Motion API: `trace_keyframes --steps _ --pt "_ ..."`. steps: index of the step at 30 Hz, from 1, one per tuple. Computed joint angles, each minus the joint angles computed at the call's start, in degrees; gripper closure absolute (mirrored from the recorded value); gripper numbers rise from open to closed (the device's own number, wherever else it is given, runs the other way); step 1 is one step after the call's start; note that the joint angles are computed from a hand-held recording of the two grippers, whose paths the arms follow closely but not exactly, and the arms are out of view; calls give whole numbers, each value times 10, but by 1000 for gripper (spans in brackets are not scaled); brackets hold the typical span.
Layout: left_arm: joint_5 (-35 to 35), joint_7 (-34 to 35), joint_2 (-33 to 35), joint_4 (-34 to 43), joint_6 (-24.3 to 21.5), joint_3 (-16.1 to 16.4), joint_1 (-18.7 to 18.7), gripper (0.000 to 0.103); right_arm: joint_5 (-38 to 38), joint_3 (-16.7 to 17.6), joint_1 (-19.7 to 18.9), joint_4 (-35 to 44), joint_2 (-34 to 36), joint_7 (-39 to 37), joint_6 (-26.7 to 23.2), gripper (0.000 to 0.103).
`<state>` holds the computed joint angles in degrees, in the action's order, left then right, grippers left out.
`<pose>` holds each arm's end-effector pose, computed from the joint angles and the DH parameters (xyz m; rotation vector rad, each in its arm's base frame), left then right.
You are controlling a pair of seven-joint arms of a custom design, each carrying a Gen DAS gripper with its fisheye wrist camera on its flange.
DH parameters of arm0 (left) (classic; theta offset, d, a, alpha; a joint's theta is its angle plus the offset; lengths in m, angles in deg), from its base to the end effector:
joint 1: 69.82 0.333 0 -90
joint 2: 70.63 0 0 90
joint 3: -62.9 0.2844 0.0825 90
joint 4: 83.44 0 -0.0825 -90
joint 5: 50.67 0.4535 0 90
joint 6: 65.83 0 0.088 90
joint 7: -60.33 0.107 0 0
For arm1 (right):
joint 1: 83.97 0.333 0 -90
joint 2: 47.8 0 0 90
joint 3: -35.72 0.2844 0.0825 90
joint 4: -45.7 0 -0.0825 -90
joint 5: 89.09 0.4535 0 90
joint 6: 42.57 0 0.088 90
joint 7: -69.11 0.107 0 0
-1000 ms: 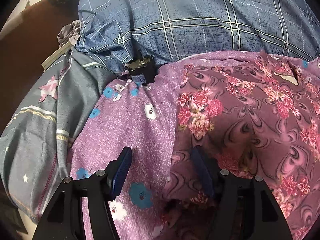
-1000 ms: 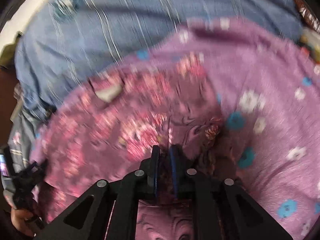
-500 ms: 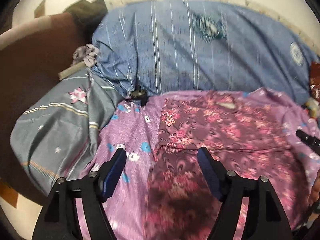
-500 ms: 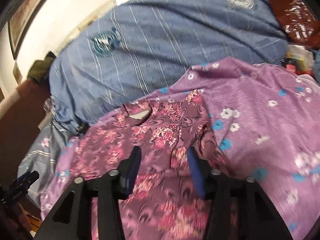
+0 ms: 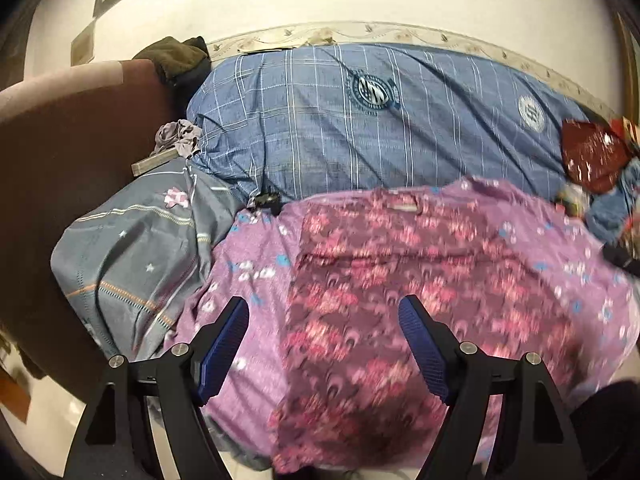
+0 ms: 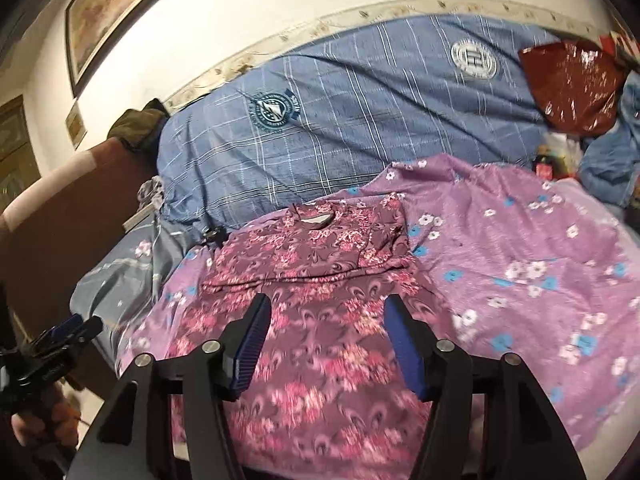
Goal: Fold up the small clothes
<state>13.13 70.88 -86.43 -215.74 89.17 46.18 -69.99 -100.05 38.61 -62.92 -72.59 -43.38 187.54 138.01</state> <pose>0.5386 -0.1990 0.4452 -1.7221 1.4355 -0.7133 0.6028 0.2856 0.4509 -1.6190 1.4476 -0.4883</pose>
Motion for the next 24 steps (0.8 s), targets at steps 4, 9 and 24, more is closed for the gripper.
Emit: trace_keyframes --steps 4,9,24 --pt "-37 28 -40 -65 -1 8 -4 25 -52 7 -22 -83 -70 51 5 36" --pt "-129 92 -100 -158 8 18 -5 25 67 -7 -3 -149 -116 -45 -26 36" --pt "-375 300 -1 -183 178 71 14 48 397 -13 48 -182 -101 -280 -119 36"
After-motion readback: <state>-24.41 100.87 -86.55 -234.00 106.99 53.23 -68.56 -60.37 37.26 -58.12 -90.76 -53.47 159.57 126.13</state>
